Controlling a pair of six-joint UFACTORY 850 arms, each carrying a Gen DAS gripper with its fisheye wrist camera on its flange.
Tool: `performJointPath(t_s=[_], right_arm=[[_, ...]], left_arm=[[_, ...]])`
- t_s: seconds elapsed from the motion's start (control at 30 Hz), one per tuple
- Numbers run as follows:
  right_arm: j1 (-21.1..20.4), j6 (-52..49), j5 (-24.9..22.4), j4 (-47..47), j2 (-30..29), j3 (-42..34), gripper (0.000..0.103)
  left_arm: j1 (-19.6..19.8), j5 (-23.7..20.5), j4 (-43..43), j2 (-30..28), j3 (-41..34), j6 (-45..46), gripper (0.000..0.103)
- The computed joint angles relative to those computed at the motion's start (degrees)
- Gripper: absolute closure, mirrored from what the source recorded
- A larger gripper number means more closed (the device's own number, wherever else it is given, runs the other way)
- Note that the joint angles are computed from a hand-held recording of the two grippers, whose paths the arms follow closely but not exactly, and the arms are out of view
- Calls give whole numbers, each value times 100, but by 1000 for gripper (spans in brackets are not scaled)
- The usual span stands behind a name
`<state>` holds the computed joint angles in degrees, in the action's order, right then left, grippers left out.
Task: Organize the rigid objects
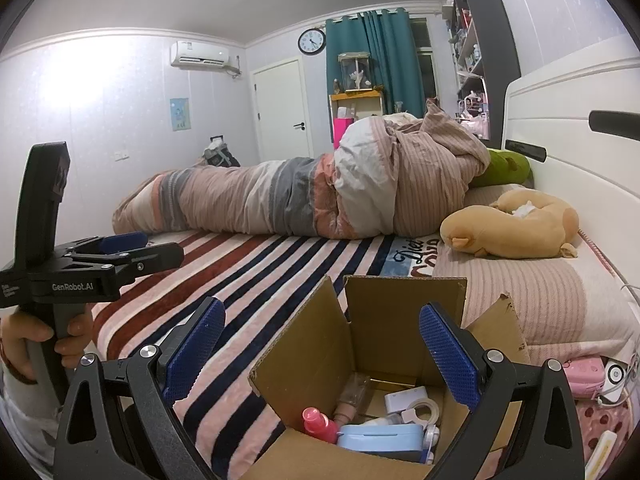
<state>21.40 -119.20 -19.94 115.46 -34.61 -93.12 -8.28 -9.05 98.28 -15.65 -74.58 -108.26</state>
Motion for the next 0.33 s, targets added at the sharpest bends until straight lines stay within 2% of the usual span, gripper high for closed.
performJointPath(t_s=[0.33], right_arm=[[34, 1, 48, 44, -3, 1, 5]], left_arm=[[7, -41, -133, -7, -2, 149, 1]])
